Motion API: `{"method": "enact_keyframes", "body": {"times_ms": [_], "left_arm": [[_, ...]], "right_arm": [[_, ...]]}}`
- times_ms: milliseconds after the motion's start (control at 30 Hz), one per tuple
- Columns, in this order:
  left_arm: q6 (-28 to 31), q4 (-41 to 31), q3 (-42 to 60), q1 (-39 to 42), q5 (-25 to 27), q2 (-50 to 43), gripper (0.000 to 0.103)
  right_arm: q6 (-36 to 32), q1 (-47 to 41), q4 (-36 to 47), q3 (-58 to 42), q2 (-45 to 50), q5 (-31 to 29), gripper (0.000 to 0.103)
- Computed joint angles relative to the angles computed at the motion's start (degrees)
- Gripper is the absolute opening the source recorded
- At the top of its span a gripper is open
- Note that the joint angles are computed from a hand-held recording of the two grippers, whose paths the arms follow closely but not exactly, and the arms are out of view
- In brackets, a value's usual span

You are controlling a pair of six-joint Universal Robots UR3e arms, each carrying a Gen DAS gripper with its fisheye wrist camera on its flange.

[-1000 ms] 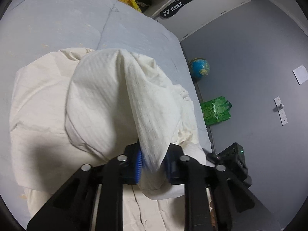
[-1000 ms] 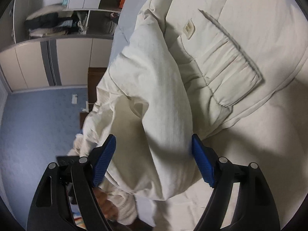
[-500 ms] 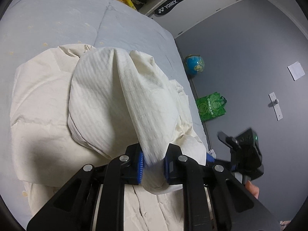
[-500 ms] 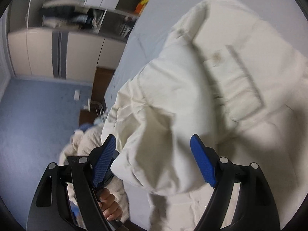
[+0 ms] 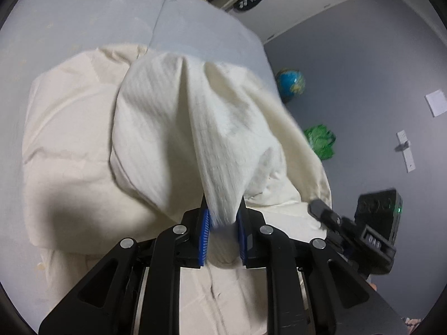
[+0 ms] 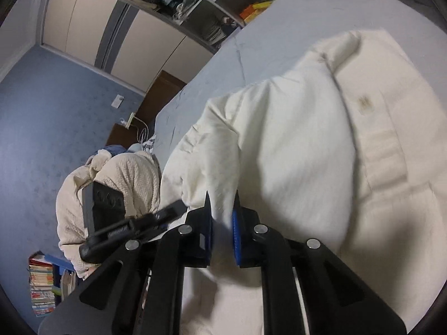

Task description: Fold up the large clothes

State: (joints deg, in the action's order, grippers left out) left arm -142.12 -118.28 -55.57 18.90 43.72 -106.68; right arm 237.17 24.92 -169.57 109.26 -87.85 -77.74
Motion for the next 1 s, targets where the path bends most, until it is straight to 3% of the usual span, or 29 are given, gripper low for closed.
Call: {"method": "enact_keyframes", "body": {"times_ms": [167,233,267,300,367,467,600,667,767,833,867,900,933,1000], "left_arm": [[-1.48,3.82,-4.56,-0.10,3.41,1.51,0.017],[-1.08,4.19,-5.42,-0.15,3.62,2.04,0.016],[-1.04,4.68,-5.87,-0.26,3.92,2.33,0.016],[-0.90,4.88,-6.18,-0.27,4.11,2.48,0.016],[-0.65,4.97,-6.78,0.04,4.32,2.70,0.016],[-1.41,5.64,-6.71,-0.28,4.44,2.34,0.016],[-2.81,6.53,-6.57,-1.37,4.20,2.16,0.016],[-2.83,6.83,-6.95,-1.54,4.13,2.37,0.016],[-1.81,5.79,-6.48,-0.67,4.21,2.14,0.015],[-1.69,4.98,-6.44,-0.48,3.23,2.11,0.014],[-1.39,4.63,-6.60,-0.34,2.61,2.29,0.013],[-1.00,3.85,-6.09,-0.26,1.38,2.16,0.013],[-0.51,3.12,-5.75,-0.15,0.33,2.11,0.013],[0.20,2.05,-5.63,-0.01,-3.07,2.37,0.013]], "right_arm": [[3.24,-0.87,-6.09,7.85,-0.37,4.72,0.010],[3.61,-2.62,-5.59,9.84,-1.77,6.71,0.015],[3.24,-3.56,-4.83,10.37,-2.83,7.00,0.029],[2.77,-4.24,-2.76,10.46,-4.39,5.85,0.053],[2.83,-5.20,0.37,10.11,-6.57,3.18,0.075],[3.48,-7.46,2.85,11.36,-8.68,2.08,0.076],[4.00,-9.19,4.62,11.43,-5.92,6.14,0.076],[4.34,-10.10,1.21,12.57,-3.05,9.63,0.077],[6.52,-10.65,-4.16,10.14,3.52,13.48,0.085],[8.95,-11.89,-10.79,9.37,8.13,17.73,0.082],[9.92,-12.11,-13.15,8.98,9.29,18.65,0.061],[10.78,-12.18,-16.91,7.98,10.97,19.66,0.028],[10.67,-12.38,-17.47,6.88,11.52,20.43,0.020],[10.60,-13.40,-17.83,5.86,10.84,21.65,0.014]]}}
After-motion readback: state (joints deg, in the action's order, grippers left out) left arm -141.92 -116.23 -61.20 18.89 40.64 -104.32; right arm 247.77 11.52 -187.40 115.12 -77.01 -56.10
